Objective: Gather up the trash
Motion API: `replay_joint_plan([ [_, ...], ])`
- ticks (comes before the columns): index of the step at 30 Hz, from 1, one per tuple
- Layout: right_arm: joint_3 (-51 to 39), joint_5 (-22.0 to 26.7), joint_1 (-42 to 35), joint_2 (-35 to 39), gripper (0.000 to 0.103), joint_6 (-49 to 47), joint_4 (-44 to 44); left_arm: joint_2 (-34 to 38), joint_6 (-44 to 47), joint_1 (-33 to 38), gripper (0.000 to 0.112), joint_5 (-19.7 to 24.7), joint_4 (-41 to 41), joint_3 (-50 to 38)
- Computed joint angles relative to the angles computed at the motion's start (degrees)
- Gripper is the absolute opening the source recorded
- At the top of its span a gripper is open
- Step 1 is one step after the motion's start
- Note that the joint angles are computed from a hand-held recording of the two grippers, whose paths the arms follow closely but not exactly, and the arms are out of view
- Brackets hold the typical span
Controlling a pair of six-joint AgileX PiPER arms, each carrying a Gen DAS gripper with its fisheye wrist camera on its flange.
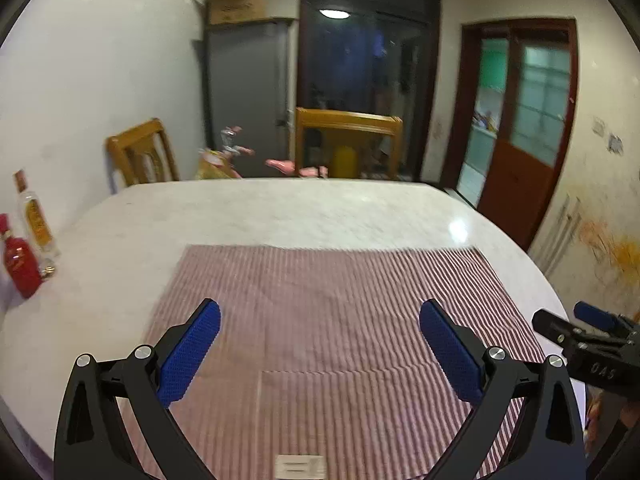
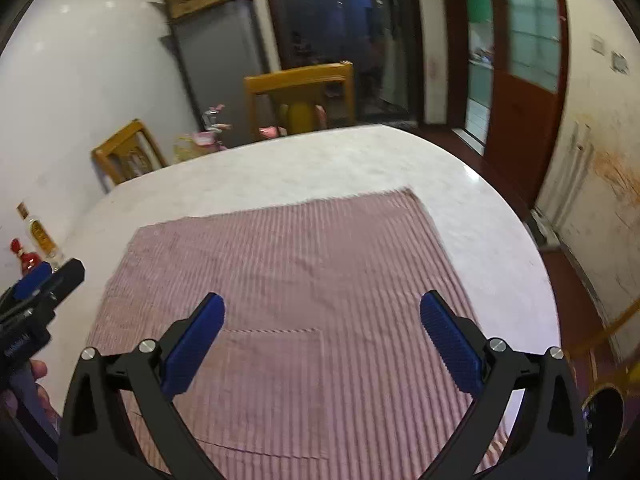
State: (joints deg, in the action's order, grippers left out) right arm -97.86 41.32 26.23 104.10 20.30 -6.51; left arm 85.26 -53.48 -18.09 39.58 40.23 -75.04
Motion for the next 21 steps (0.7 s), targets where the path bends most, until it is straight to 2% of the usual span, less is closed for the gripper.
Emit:
replay_joint_plan([
  [9,-5.8,1.0,4.5,0.8,0.098,-0.7,0.7,-8.0,0.1,1.4,0.097,5.9,5.2,0.2],
  [21,-10.1,0.5,8.1,-1.1,0.098,0.8,-4.0,-11.7,-1.4,-5.2,0.097,15.3,12.2,-3.7],
])
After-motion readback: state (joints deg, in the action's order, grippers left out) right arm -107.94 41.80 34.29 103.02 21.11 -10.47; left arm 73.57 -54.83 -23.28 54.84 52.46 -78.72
